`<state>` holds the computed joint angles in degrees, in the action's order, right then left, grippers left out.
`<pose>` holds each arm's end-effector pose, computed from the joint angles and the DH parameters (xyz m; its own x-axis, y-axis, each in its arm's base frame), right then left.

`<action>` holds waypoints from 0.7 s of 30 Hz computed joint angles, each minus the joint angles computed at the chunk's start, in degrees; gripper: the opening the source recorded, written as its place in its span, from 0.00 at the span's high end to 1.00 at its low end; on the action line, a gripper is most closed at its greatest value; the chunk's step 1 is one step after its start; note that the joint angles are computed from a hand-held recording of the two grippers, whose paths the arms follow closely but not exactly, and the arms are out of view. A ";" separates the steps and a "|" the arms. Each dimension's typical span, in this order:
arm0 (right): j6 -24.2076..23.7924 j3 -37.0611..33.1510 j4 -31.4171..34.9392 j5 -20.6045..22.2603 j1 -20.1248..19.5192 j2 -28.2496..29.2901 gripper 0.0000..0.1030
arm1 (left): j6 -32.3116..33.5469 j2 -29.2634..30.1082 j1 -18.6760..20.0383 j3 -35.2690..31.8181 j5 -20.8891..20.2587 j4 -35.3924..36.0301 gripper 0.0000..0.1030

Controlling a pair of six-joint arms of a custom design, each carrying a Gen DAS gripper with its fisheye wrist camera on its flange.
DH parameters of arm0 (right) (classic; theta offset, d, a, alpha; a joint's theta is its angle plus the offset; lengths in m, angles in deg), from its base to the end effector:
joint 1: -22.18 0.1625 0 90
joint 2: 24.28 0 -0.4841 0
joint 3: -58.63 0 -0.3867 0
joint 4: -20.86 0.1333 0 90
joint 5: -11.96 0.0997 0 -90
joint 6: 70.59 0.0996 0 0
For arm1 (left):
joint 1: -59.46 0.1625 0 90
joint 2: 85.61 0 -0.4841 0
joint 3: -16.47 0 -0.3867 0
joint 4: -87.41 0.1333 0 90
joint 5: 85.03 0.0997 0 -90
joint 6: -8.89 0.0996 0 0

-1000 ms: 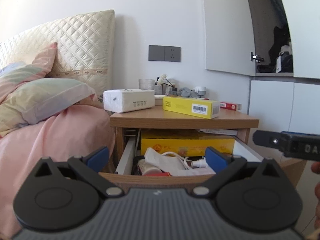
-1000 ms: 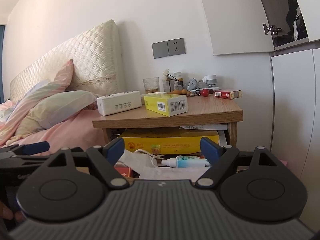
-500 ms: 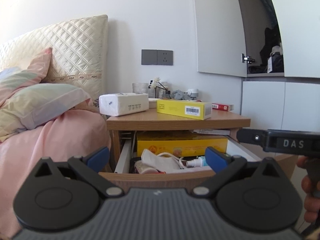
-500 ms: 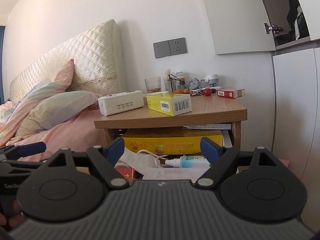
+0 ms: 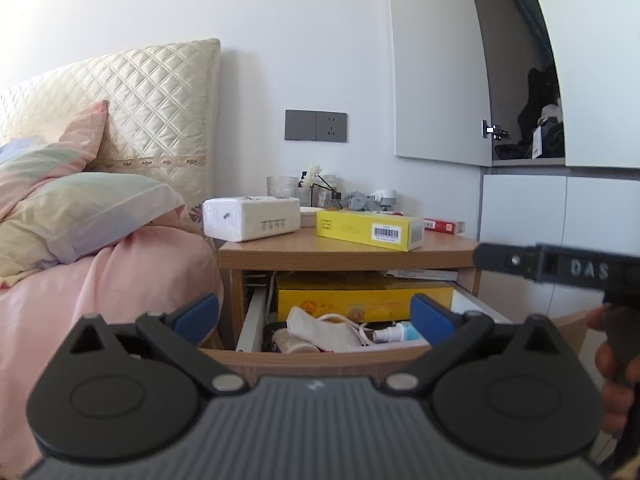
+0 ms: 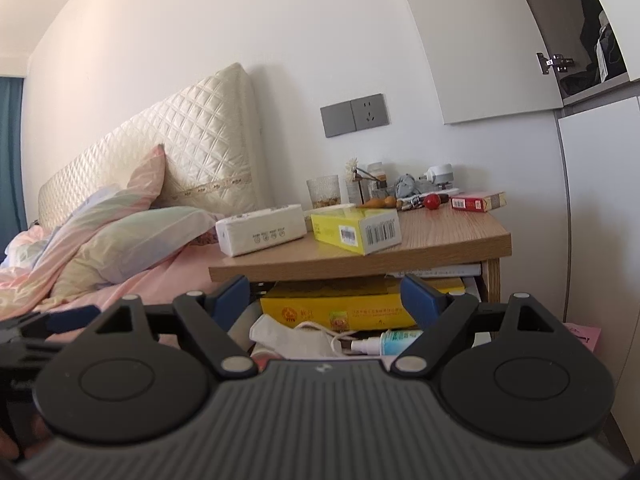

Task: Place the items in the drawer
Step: 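Reach the right tool to the yellow medicine box and grasp it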

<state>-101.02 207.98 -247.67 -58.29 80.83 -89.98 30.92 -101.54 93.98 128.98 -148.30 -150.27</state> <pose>-0.0275 -0.3660 0.3267 -0.8217 0.2111 0.5294 -0.5340 0.0397 -0.8446 -0.3547 -0.4601 -0.0671 -0.5425 0.6317 -0.5537 0.7776 0.1283 -0.6155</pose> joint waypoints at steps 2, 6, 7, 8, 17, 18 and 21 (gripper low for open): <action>0.05 -0.68 2.53 0.72 0.04 -1.66 0.18 | -0.16 -0.18 -0.07 0.31 -0.23 0.56 0.00; -1.18 -3.11 10.77 -1.15 1.93 -6.06 0.18 | -0.13 -0.27 -0.26 0.94 -0.80 -0.39 0.00; -2.13 -3.93 12.59 -1.86 2.57 -6.94 0.18 | -0.05 -0.27 -0.30 1.04 -0.89 -0.52 0.00; -2.67 -4.87 14.97 -2.68 3.25 -8.05 0.18 | 0.02 -0.29 -0.30 1.11 -1.00 -0.50 0.00; -6.56 -16.73 38.94 -12.50 10.40 -14.44 0.18 | 0.23 -0.36 -0.19 1.18 -1.45 -0.53 0.00; -7.07 -18.30 41.77 -13.38 11.14 -14.61 0.18 | 0.14 -0.37 -0.18 1.19 -1.49 -0.45 0.00; -8.05 -23.44 51.39 -16.44 13.10 -14.57 0.18 | 0.11 -0.34 -0.27 1.21 -1.44 -0.32 0.00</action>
